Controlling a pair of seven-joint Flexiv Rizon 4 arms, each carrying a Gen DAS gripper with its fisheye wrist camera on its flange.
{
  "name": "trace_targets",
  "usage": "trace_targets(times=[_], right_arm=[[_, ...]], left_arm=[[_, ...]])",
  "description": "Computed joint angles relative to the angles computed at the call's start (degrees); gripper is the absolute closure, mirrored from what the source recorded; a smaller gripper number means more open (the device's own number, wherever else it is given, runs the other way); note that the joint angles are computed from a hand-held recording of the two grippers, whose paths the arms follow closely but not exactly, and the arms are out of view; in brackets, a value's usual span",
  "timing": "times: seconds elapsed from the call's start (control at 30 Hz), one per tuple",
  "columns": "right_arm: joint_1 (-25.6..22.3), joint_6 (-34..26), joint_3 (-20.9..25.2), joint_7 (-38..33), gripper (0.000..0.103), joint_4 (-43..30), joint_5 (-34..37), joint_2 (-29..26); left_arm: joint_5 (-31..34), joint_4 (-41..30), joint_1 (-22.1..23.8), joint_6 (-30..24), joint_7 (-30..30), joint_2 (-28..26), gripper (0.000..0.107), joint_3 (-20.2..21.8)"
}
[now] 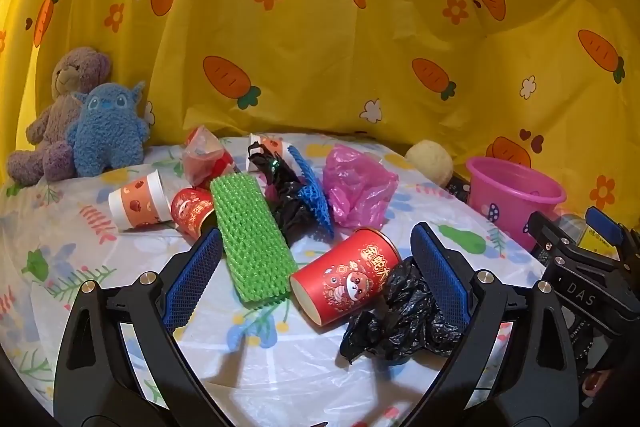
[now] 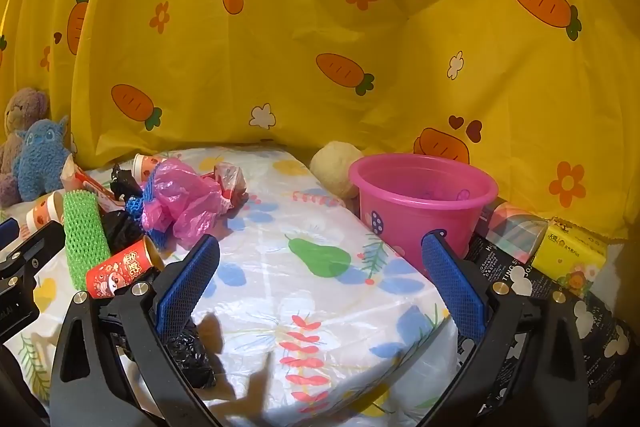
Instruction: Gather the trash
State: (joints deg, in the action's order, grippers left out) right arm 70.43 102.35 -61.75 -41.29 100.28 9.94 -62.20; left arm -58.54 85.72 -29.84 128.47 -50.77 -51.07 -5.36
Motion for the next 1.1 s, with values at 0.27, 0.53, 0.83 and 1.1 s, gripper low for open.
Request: trace_targets(times=[0.27, 0.53, 0.83, 1.1], right_arm=[[0.5, -0.2, -0.4, 0.2, 0.005, 0.3, 0.0, 0.1], [0.4, -0.1, -0.4, 0.3, 0.005, 0.1, 0.1, -0.1], [0.3, 0.0, -0.4, 0.3, 0.005, 0.1, 0.1, 0.0], [0.5, 0.1, -0.5, 0.4, 0.005, 0.3, 0.2, 0.0]], left_arm=[[0.0, 0.3, 0.1, 0.0, -0.4, 0.2, 0.013, -0.1], [0.1, 0.7, 0.1, -0.1, -0.8, 0.6, 0.013, 0.0], [0.3, 1.0, 0.1, -0.2, -1.0, 0.8, 0.013, 0.1], [0.2, 1.0, 0.0, -0.3, -0.9, 0.8, 0.013, 0.1]])
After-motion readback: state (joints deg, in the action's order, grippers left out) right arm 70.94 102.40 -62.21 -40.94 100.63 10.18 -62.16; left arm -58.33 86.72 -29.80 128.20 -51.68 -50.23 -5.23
